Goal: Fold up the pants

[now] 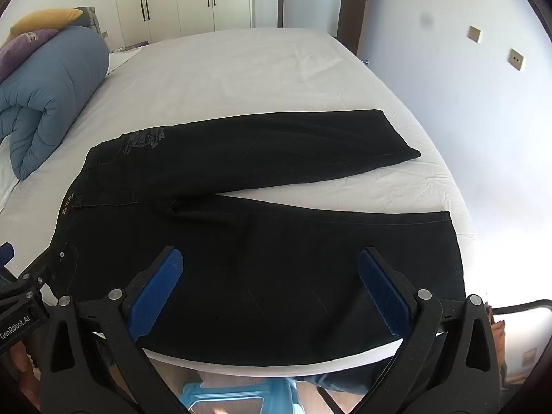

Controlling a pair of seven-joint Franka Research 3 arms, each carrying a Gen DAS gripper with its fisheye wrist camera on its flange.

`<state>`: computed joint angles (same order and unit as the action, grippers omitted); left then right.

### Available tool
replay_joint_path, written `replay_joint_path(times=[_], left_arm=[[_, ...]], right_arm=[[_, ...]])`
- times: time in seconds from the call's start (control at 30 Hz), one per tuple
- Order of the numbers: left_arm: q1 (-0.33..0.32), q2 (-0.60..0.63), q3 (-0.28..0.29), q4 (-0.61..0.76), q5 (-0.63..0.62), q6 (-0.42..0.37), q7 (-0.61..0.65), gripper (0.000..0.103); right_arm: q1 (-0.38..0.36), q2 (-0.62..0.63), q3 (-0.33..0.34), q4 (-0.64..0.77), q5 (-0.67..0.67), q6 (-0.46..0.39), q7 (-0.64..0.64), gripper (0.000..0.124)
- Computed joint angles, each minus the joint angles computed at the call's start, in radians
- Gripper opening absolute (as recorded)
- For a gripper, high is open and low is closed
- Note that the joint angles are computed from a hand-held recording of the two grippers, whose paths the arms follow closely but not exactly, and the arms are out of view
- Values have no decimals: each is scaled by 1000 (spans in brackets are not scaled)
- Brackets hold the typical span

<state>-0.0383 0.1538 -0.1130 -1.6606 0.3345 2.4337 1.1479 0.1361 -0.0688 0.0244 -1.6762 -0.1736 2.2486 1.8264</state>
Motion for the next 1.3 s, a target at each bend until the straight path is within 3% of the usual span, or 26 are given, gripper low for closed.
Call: replay_joint_path(times=[1.3], left_arm=[[1, -1, 0, -5, 5, 2, -3, 103]], right_arm=[[4, -14, 7, -22, -18, 8, 11, 103]])
